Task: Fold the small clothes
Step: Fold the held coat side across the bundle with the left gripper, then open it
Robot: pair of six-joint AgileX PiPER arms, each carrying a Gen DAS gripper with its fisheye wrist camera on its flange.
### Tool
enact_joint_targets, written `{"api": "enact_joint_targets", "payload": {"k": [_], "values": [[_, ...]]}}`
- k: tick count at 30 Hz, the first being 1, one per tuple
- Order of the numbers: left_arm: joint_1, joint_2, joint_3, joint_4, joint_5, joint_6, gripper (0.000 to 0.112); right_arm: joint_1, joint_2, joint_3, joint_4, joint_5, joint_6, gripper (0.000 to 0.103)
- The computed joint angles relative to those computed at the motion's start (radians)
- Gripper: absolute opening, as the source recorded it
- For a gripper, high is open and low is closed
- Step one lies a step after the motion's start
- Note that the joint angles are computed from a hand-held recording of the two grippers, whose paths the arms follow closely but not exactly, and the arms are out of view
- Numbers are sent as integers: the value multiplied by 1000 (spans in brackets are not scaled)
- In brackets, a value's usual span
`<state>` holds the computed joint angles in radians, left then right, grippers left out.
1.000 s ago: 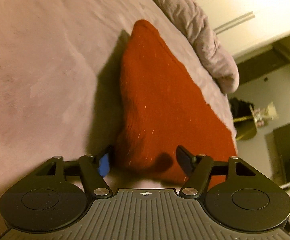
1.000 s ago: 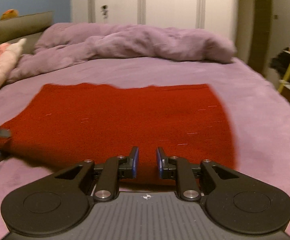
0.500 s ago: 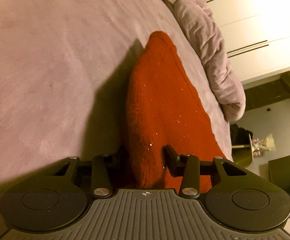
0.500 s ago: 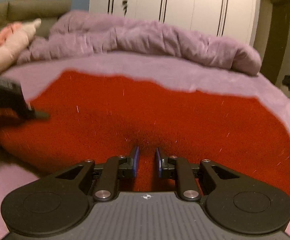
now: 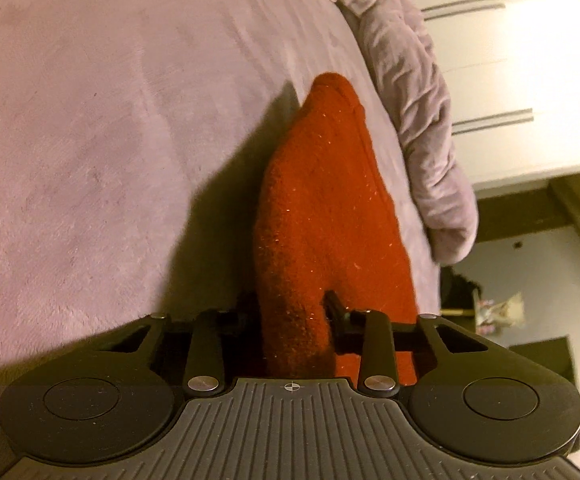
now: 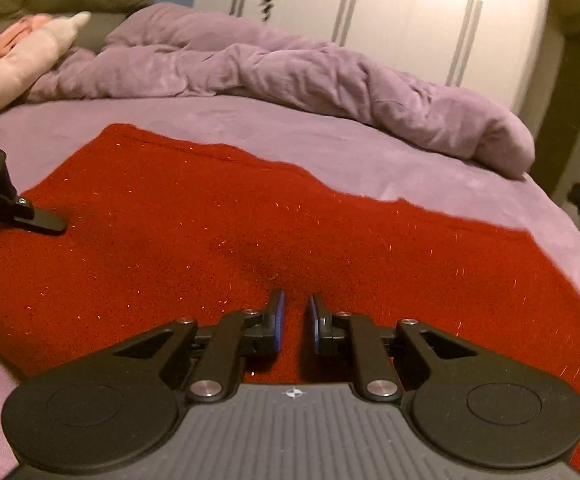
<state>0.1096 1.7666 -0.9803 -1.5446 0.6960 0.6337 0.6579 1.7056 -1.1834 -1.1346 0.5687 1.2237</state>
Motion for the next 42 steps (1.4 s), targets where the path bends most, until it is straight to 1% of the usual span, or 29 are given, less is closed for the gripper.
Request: {"api": "enact_joint_targets", "payload": {"k": [2,3,4,5,6,7,8,9,10,12,13,14,15,16,17,18,19,24,26,27,28,29,31,35,39,40,42], "values": [[7,-1,16,-37,9,24,31,43,-56,66,-152,11,169,14],[8,-7,25,-46,9,27,30,64,-77,104,-198,6,231,14],[9,-12,31,-54,10,32,29,68,-80,129,-204,-24,252,15],[9,-18,37,-65,11,33,29,71,-68,141,-174,-53,233,17],[12,-19,42,-69,18,23,28,78,-47,141,-164,-48,215,17],[17,-19,42,-62,26,3,27,99,-33,144,-186,-18,206,17],[20,-19,39,-51,31,-9,27,107,-23,124,-169,3,159,17],[25,-23,35,-35,34,-16,27,106,-19,92,-112,15,90,17],[27,-25,32,-22,35,-20,27,105,-25,75,-86,26,60,17],[28,-21,25,-9,40,-31,27,117,-48,68,-106,61,95,16],[28,-15,22,-11,42,-34,27,134,-44,65,-117,110,109,16],[29,-10,21,-13,47,-33,27,134,-39,66,-91,119,85,16],[32,-4,20,-12,54,-32,27,122,-32,88,-75,88,83,18],[36,0,20,-9,62,-31,27,123,-29,115,-98,68,107,19],[38,0,21,-11,65,-28,27,134,-26,138,-162,75,141,19],[40,-1,21,-11,69,-26,27,146,-18,140,-186,91,140,20],[36,-1,13,-6,64,-32,27,151,-14,129,-169,103,126,20],[20,-19,5,1,46,-55,26,140,-18,105,-101,94,27,20],[24,-26,7,-7,58,-77,25,138,-50,92,-24,94,-51,20],[23,-33,7,-8,58,-80,25,138,-84,101,5,92,-50,20],[19,-48,4,4,53,-87,24,149,-127,125,3,106,-14,21],[11,-65,-6,24,43,-93,24,171,-167,159,-27,142,44,21],[-26,-105,-41,87,6,-99,24,190,-227,216,-54,195,87,22],[-136,-156,-140,266,-62,-189,24,193,-336,322,-27,286,120,22],[-284,-161,-257,546,-149,-381,24,160,-451,401,21,317,136,25],[-328,-155,-293,644,-167,-454,24,152,-475,415,35,325,131,25],[-399,-132,-356,775,-176,-560,24,149,-518,445,32,350,155,27]]}}
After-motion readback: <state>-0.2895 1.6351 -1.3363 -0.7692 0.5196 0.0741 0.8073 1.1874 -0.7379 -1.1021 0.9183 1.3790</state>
